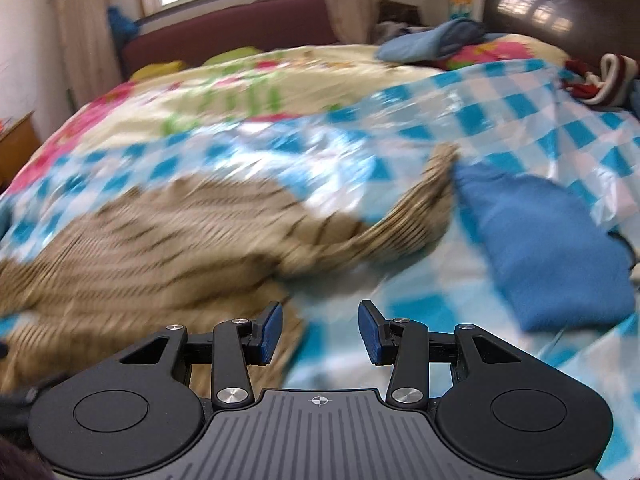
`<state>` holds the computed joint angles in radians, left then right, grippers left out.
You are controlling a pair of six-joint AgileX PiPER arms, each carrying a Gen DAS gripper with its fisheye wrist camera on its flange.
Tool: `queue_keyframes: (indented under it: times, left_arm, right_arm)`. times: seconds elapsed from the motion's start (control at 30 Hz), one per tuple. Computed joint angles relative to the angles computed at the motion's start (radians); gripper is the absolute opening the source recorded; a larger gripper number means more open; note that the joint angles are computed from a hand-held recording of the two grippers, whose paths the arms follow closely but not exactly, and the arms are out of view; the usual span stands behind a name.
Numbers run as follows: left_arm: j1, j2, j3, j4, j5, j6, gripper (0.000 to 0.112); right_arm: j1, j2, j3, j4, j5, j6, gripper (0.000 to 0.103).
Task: Fold small clothes
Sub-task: 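Reach the right tool to a sleeve cuff and close on it, then lift the sleeve with the right tool, lay it across the body, release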
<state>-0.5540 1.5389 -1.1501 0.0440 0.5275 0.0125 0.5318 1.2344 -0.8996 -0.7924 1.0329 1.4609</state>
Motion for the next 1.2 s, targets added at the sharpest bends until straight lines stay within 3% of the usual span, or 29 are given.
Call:
queue_keyframes:
  times: [0.1, 0.27, 0.43, 0.5, 0.57, 0.6, 0.7, 0.83, 0.97, 1.1, 1.2]
  left_arm:
    - [-0.037, 0.074, -0.086, 0.021, -0.007, -0.041, 0.103]
    - [-0.096, 0.208, -0.227, 0.09, -0.021, -0.133, 0.103]
    - [-0.12, 0.312, -0.335, 0.067, 0.011, -0.124, 0.103]
    - [-0.121, 0.329, -0.343, 0.056, 0.005, -0.12, 0.103]
    - [-0.118, 0.336, -0.34, 0.044, 0.0, -0.115, 0.103]
    - [-0.115, 0.337, -0.338, 0.036, 0.0, -0.112, 0.103]
    - [-0.092, 0.328, -0.321, -0.005, -0.002, -0.086, 0.103]
    - [-0.044, 0.296, -0.291, -0.069, -0.021, -0.045, 0.103]
    - [0.01, 0.232, -0.221, -0.091, -0.08, -0.019, 0.103]
    - [0.074, 0.173, -0.151, -0.054, -0.129, -0.035, 0.103]
    - [0.136, 0.137, -0.094, -0.038, -0.16, -0.037, 0.103]
  right_arm:
    - [-0.238, 0.016, -0.021, 0.047, -0.118, -0.139, 0.041]
    - [-0.572, 0.151, -0.107, 0.178, -0.305, -0.363, 0.041]
    - [-0.753, 0.296, -0.163, 0.324, -0.442, -0.478, 0.041]
    - [-0.795, 0.319, -0.164, 0.399, -0.496, -0.54, 0.034]
    - [-0.814, 0.338, -0.17, 0.419, -0.518, -0.557, 0.011]
    - [-0.822, 0.348, -0.177, 0.436, -0.519, -0.567, 0.009]
    - [-0.85, 0.308, -0.147, 0.491, -0.57, -0.57, 0.008]
    - [-0.845, 0.189, -0.137, 0.444, -0.596, -0.505, 0.007]
    - [-0.736, 0.102, -0.214, 0.371, -0.584, -0.473, 0.007]
    - [-0.52, 0.159, -0.368, 0.298, -0.556, -0.464, 0.007]
    - [-0.377, 0.298, -0.505, 0.415, -0.561, -0.613, 0.008]
